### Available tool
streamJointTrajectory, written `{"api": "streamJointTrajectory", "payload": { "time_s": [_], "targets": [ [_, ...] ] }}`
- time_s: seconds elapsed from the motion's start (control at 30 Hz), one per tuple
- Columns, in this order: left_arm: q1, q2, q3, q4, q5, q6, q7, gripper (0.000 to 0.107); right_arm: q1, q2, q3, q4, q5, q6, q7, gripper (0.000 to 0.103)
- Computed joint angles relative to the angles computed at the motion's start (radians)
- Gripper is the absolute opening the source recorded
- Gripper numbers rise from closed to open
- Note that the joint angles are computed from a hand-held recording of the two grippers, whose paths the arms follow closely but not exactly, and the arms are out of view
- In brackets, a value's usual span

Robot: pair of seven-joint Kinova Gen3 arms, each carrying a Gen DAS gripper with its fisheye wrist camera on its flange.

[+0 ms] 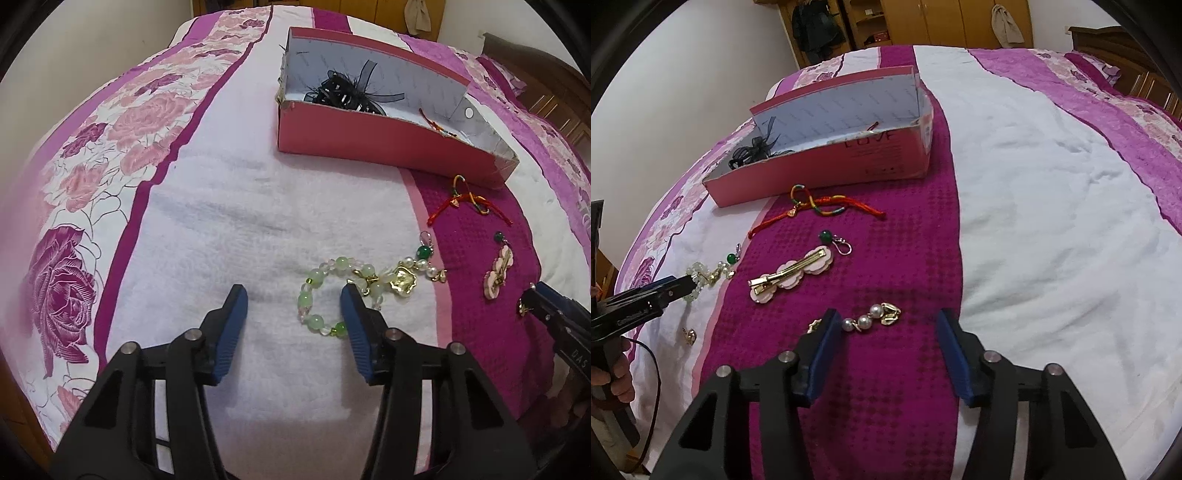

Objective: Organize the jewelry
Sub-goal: 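Grasp the green-bead bracelet with the left tool while the right tool grasps the pearl earring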

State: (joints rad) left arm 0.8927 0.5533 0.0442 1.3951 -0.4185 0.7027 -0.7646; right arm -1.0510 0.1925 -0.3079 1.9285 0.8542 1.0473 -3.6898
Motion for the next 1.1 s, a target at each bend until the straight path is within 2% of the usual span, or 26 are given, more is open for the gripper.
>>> {"api": "streamJointTrajectory", "payload": {
  "time_s": [0.13,0.2,0.3,0.37,0.43,0.47,0.5,0.53,0.77,0.97,1.1],
  "targets": [
    [0.001,0.016,0.001,-0.022,-0.003,0.018,-0.013,0.045,-0.003,-0.004,0.000,0.012,0.018,-0.007,-0.021,0.040],
    [0.008,0.016,-0.004,-0.021,-0.013,0.018,-0.015,0.044,-0.003,-0.004,-0.001,0.016,0.025,-0.010,-0.029,0.026],
    [0.007,0.008,-0.003,-0.005,-0.018,-0.002,-0.020,0.039,-0.002,-0.008,-0.003,0.023,0.039,-0.022,-0.038,0.021],
    [0.001,-0.001,0.000,0.010,-0.015,-0.026,-0.025,0.016,-0.004,-0.008,-0.005,0.023,0.047,-0.021,-0.045,0.020],
    [-0.016,-0.010,0.015,0.020,0.002,-0.043,-0.045,0.002,-0.008,-0.011,-0.007,0.027,0.062,-0.021,-0.061,0.019],
    [-0.023,-0.014,0.019,0.025,0.011,-0.051,-0.054,0.002,-0.010,-0.014,-0.008,0.031,0.070,-0.020,-0.070,0.019],
    [-0.025,-0.017,0.019,0.029,0.016,-0.057,-0.057,0.002,-0.011,-0.018,-0.010,0.035,0.080,-0.023,-0.078,0.010],
    [-0.027,-0.022,0.020,0.036,0.021,-0.066,-0.061,0.001,-0.011,-0.022,-0.013,0.038,0.088,-0.027,-0.082,0.009],
    [-0.051,-0.077,0.027,0.096,0.062,-0.151,-0.080,0.000,-0.018,-0.030,-0.028,0.034,0.114,-0.010,-0.086,0.009],
    [-0.026,-0.120,0.006,0.130,0.036,-0.202,-0.050,0.000,-0.037,-0.036,-0.045,0.024,0.155,0.044,-0.093,0.009],
    [0.018,-0.145,-0.035,0.158,-0.025,-0.253,0.000,0.000,-0.044,-0.037,-0.052,0.024,0.173,0.059,-0.106,0.009]
  ]
}}
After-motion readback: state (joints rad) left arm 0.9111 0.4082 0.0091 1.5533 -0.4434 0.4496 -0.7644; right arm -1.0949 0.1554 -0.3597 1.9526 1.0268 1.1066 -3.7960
